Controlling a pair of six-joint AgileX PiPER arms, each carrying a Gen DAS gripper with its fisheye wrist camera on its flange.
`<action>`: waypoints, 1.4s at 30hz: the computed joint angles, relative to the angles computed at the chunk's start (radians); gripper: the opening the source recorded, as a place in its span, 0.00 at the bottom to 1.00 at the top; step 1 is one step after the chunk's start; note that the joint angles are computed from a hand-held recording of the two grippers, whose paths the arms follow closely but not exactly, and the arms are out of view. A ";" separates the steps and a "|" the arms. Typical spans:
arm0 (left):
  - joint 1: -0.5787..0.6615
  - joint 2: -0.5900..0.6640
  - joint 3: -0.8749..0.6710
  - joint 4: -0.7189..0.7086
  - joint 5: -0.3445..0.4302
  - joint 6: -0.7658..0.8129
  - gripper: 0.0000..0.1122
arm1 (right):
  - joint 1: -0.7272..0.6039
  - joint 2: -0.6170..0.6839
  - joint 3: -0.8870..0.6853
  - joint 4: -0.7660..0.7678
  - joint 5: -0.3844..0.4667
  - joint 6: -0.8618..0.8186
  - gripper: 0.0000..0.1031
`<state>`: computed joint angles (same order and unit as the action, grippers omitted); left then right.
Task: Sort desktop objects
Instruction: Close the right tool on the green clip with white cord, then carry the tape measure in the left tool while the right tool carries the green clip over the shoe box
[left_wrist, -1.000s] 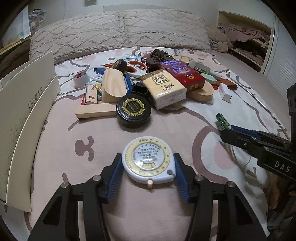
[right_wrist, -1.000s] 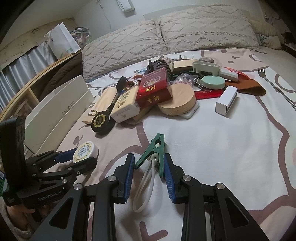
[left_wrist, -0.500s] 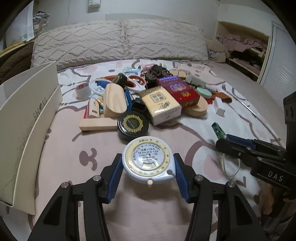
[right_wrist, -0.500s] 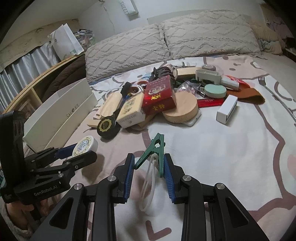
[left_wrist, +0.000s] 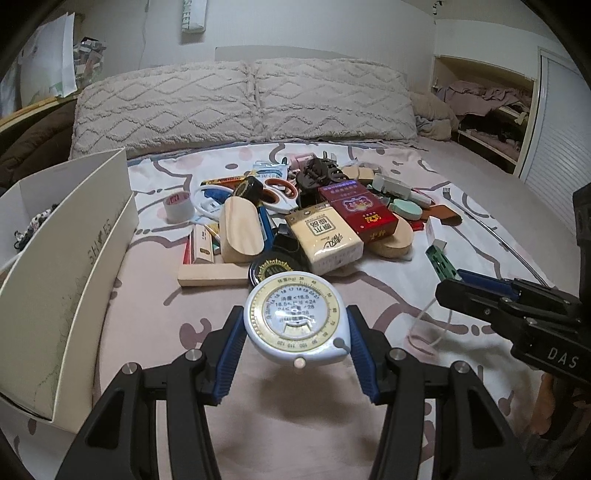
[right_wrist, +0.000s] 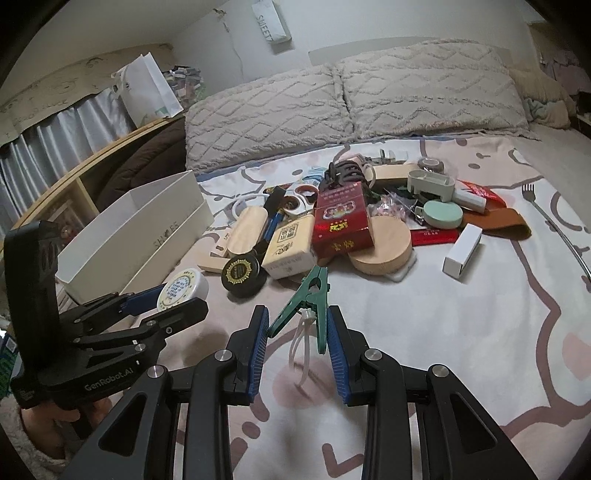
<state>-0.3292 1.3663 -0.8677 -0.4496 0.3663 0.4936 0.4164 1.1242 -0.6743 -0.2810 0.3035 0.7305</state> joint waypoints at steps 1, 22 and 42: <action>-0.001 -0.002 -0.004 0.002 0.001 -0.002 0.47 | 0.002 0.002 -0.003 -0.008 0.002 0.008 0.31; 0.066 -0.064 -0.161 -0.021 0.059 0.023 0.48 | 0.032 0.011 -0.155 -0.169 0.101 0.135 0.31; 0.261 -0.055 -0.342 -0.163 0.117 0.094 0.48 | 0.063 0.147 -0.463 -0.145 0.156 0.022 0.31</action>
